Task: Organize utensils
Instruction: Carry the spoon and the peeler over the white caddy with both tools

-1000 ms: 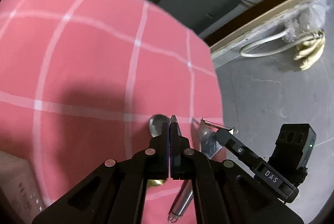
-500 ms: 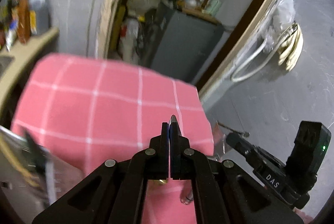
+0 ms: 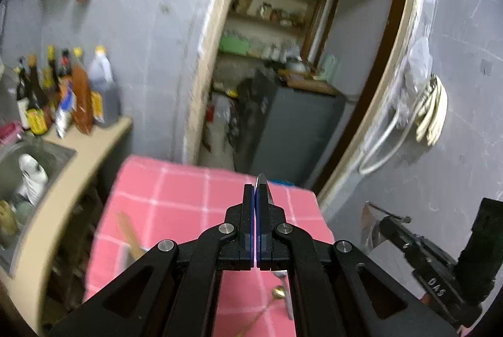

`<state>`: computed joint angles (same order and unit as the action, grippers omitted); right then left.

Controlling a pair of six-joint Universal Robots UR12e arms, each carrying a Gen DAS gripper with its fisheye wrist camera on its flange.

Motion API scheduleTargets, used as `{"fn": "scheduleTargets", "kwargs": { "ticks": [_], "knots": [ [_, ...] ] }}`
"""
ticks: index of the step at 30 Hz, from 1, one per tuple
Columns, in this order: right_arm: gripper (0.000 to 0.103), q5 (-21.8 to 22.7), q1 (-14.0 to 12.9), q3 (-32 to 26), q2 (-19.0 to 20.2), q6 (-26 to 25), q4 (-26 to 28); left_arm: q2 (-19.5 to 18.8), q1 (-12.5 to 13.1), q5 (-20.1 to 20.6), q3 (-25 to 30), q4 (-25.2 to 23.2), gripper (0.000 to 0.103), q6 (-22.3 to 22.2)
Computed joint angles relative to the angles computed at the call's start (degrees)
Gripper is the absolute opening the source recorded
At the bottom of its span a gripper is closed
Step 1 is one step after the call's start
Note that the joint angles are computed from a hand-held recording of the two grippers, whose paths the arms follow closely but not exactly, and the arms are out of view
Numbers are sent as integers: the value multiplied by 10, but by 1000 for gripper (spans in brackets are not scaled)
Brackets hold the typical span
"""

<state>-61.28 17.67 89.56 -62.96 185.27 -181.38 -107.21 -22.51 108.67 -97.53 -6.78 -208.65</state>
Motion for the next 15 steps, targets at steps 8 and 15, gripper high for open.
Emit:
{"fn": "scheduleTargets", "kwargs": {
  "ticks": [8, 15],
  "knots": [
    [2, 27, 33, -46, 21, 52, -101, 47, 7, 90, -38, 24, 0, 36],
    [2, 13, 68, -61, 37, 18, -104, 65, 9, 132, -81, 33, 0, 47]
  ]
}}
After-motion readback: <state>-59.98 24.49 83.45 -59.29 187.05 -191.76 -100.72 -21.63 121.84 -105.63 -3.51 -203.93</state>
